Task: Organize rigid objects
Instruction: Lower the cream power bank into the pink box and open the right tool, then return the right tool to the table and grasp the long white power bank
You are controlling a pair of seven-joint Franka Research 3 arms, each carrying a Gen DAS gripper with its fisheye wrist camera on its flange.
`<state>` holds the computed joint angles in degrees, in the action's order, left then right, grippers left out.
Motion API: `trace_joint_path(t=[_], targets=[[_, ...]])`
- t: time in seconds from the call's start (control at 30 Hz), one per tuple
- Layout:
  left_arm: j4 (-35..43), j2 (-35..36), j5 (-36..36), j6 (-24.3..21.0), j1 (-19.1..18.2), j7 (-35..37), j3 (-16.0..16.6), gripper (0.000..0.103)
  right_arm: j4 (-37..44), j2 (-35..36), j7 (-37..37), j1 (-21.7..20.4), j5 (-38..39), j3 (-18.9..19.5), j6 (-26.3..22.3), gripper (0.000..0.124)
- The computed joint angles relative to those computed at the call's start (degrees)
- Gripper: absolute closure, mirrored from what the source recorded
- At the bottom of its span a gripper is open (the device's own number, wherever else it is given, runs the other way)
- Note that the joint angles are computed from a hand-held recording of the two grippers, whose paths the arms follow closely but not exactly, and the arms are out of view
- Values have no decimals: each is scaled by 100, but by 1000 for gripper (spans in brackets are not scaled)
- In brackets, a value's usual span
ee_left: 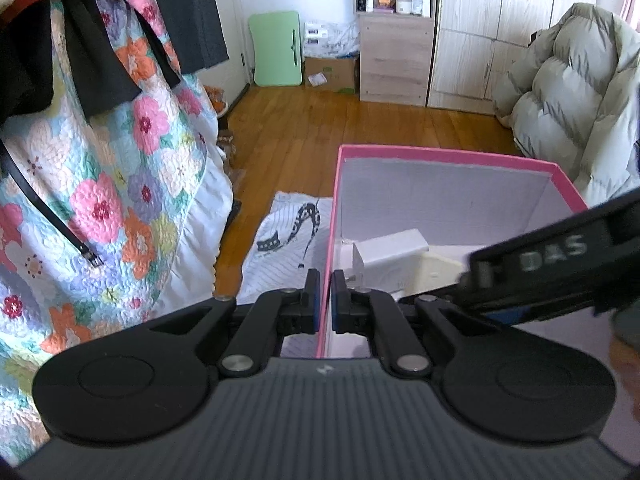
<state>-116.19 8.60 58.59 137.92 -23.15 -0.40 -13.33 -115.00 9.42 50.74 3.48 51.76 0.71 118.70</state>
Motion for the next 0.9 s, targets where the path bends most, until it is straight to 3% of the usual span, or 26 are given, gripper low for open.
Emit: trace_joint_path(t=[0.1,0.17,0.33,0.47,0.67,0.77,0.9], targets=[[5,15,-99,60,29,53,10,99,133,172,584,104,-297,9,163,65],[9,23,-85,60,20,38,13,99,22,97,621,184,-473,43,560,64],[42,50,-57,5,-9,82,10,100,-373,-321,-690,110,468,107,1020,67],[39,49,-58,13,-11,63,18,99,-428,-409,-1366,307,490,149,1679,79],[56,65,-42,-64,-31,113,14,99,40,148,-745,566,-256,207,2387,76],[76,77,-47,-110,-44,127,9,99,347,402,-203,434,-377,227,1828,82],[99,99,-39,-112,-50,141,14,99,210,324,-190,255,57,288,1803,89]])
